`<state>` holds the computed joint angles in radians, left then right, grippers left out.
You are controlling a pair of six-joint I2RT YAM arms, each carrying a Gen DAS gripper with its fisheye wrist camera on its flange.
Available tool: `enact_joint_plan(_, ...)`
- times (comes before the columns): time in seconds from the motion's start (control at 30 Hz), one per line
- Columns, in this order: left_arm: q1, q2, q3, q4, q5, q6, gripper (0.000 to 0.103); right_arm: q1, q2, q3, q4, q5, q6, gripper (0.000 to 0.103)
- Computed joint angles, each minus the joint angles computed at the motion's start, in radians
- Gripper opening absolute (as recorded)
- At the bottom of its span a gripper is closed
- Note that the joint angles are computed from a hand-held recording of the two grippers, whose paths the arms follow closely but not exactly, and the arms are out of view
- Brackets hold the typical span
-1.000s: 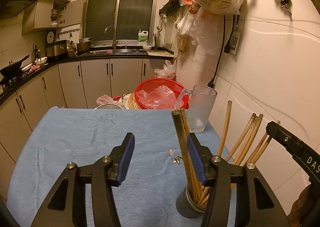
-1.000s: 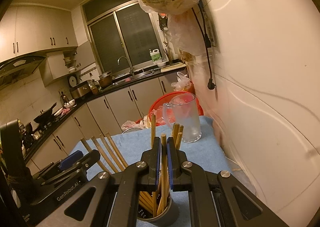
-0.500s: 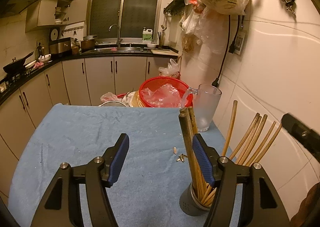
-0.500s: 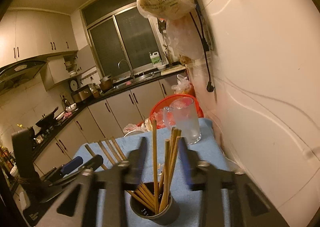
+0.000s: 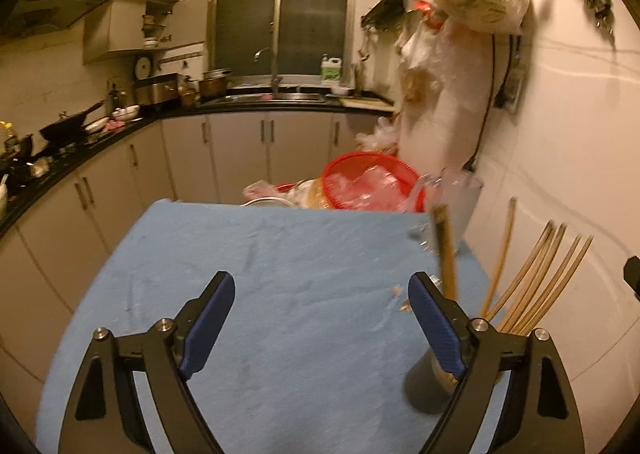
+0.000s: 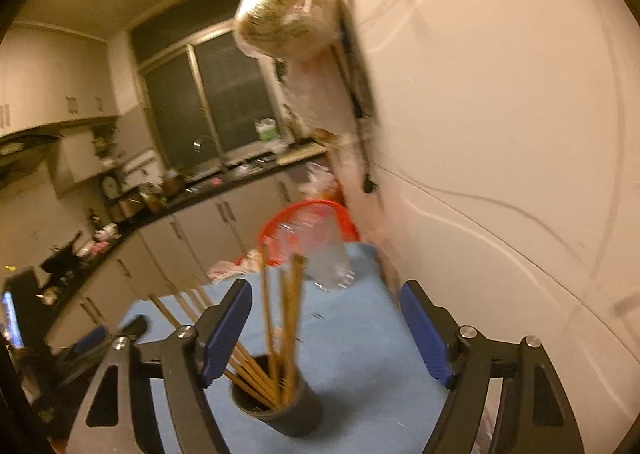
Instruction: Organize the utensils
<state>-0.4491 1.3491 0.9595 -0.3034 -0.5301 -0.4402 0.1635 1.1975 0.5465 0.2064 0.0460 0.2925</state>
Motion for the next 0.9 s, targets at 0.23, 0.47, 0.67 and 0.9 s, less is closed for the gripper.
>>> enact_joint_plan(0.23,-0.112,-0.181,-0.169,-0.092,-0.202,-0.005,0.098,0.148,-0.112,-0.083,-0.124,0.255,-0.004,0.083)
enact_joint_plan(0.47,-0.272,-0.371,-0.287,-0.342,-0.262,-0.1,0.098,0.408,-0.262,-0.19,-0.264,0.522,0.088,0.084)
enact_joint_plan(0.67,-0.438,-0.453,-0.312,-0.605,-0.356,-0.365,0.098,0.694,-0.333,-0.239,-0.515,0.738,0.386,0.084)
enact_joint_plan(0.9,-0.612,-0.486,-0.321,-0.799,-0.39,-0.597,0.098,1.0,-0.257,-0.209,-0.823,0.908,0.762,0.084)
